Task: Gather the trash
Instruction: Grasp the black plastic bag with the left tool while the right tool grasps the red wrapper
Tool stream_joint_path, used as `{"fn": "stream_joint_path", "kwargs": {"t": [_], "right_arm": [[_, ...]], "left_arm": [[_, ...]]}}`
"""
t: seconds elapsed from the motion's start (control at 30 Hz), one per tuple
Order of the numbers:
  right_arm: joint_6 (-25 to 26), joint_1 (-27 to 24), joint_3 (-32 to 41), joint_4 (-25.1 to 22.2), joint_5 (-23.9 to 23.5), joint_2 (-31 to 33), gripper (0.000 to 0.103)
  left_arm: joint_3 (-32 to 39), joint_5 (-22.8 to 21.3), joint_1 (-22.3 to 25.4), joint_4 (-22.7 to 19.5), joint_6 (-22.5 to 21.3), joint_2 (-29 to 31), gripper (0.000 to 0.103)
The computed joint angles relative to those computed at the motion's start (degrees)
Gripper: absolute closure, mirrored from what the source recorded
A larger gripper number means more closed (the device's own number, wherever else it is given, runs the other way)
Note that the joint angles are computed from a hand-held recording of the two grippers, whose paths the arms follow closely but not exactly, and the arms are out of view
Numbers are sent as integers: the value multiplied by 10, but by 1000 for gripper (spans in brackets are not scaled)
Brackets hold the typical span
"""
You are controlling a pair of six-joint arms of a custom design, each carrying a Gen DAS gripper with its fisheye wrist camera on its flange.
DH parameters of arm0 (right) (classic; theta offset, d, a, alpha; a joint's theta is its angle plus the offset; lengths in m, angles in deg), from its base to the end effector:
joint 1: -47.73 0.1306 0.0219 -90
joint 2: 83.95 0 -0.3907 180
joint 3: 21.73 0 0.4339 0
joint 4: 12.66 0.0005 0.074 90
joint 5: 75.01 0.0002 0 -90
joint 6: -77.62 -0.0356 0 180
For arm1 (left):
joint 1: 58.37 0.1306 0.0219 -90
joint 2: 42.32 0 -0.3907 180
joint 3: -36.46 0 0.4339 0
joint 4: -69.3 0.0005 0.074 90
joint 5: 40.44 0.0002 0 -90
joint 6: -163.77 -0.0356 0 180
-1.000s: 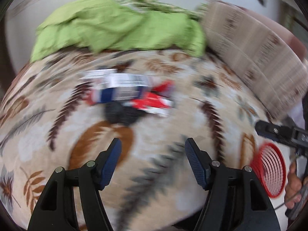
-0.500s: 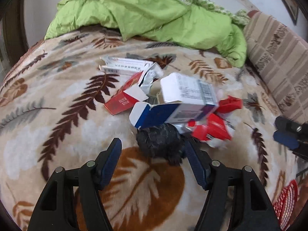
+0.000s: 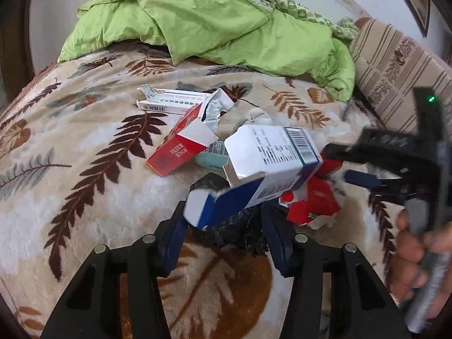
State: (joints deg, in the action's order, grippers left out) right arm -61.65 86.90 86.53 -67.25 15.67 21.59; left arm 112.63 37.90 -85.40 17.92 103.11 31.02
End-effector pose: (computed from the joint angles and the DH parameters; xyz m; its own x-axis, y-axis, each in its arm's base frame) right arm 0.4871 0.3956 0.4413 -0.8722 0.2668 -0.4100 0.0537 0.8854 0.4618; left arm 0.3729 -0.1827 0.4446 -0.7417 -0.1603 -0.6513 -0.0430 0.9804 -0.1923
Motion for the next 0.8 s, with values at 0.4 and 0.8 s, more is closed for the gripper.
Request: {"fn": "stream_joint_path", "kwargs": {"t": [0.4,0.8], "right_arm": [[45,20,-67,33,105,-61,89],[120,97,-105,97,170,-123,89]], "left_arm": [[-13,-69,-23,16,-20,-56,52],[-16,-175,-58,32,-34,-83,52]]}}
